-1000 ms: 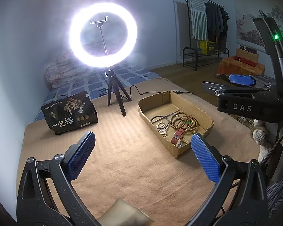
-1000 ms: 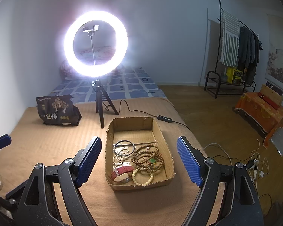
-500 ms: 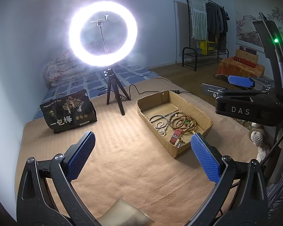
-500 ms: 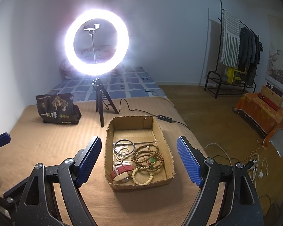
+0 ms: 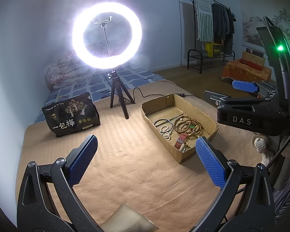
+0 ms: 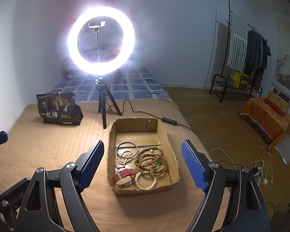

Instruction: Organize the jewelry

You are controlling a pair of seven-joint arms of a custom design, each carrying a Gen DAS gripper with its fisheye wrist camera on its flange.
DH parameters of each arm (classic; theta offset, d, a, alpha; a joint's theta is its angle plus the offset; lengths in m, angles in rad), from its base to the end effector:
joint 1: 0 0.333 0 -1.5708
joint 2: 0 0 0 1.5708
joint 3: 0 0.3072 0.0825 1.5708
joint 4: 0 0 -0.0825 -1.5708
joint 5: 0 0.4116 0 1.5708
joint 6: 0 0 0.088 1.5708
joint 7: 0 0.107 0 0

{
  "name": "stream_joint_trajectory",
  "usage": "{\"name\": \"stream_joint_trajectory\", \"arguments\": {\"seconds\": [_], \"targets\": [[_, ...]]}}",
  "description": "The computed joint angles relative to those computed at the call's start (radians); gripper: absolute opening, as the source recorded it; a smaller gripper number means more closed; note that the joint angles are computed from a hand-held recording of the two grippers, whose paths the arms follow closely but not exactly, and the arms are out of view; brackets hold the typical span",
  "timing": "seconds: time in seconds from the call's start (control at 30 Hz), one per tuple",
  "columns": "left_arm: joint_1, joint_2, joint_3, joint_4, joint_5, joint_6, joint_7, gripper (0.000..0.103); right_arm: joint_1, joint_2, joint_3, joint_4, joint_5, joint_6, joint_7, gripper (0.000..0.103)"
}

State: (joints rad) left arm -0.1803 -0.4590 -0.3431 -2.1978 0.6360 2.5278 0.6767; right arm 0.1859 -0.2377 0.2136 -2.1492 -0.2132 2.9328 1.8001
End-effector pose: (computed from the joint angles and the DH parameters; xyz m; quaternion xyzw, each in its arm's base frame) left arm 0.4193 -0.2809 0.6266 -0.6090 0.6367 -0.3091 0.3580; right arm 0.5081 0.2404 0.6051 -0.7208 0.4901 -0.3012 0.3867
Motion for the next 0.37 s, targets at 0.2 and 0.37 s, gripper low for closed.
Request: {"name": "stream_joint_trajectory", "arguments": {"seconds": [0.2, 0.37], "targets": [[0.002, -0.004, -0.001, -0.004, 0.005, 0.002, -0.004, 0.103, -0.001, 0.005, 0.003, 0.006, -0.007, -0.006, 0.006, 0.082], [0.018, -0.013, -0.011, -0.008, 0.029, -0.009, -0.031, 0.103, 0.003, 0.003, -0.005, 0.003, -0.003, -0.007, 0.002, 0.082]]}}
